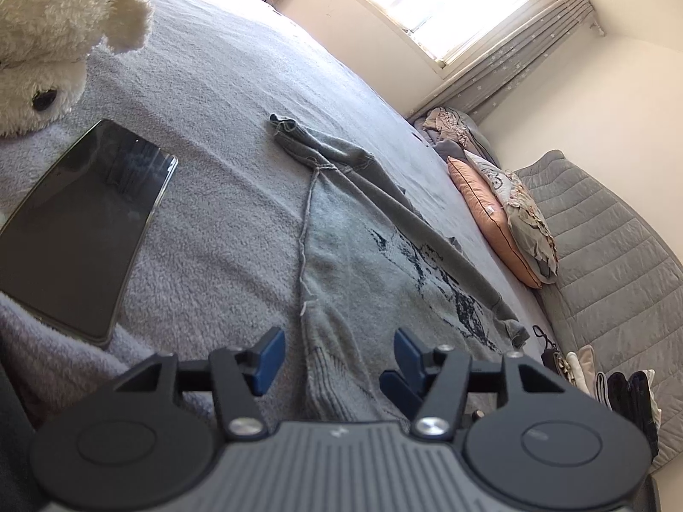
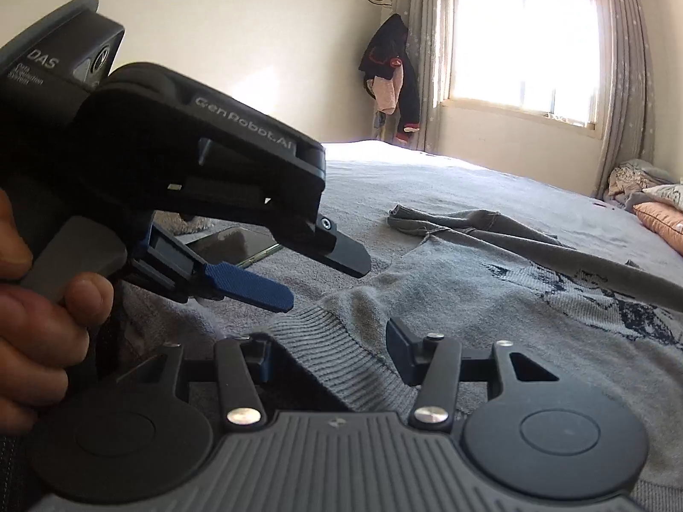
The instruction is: Fold clothes
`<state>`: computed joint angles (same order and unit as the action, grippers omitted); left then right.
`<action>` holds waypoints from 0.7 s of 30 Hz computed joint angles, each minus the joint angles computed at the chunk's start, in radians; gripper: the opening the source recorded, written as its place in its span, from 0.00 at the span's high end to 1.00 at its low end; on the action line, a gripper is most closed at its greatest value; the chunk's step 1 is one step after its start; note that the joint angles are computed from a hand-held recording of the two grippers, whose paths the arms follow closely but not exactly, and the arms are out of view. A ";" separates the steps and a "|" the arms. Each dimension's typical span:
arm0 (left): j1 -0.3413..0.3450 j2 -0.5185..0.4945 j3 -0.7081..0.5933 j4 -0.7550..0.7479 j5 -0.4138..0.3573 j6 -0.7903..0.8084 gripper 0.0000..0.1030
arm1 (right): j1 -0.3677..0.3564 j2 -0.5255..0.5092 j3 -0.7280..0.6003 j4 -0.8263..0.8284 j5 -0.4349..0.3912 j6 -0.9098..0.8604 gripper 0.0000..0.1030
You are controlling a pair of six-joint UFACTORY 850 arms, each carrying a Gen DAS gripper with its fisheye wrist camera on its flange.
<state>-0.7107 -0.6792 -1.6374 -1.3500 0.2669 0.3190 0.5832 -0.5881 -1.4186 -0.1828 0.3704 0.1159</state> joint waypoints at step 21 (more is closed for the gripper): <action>0.001 -0.033 -0.059 -0.388 -0.035 0.444 0.43 | 0.020 0.041 0.016 -0.185 -0.164 0.137 0.42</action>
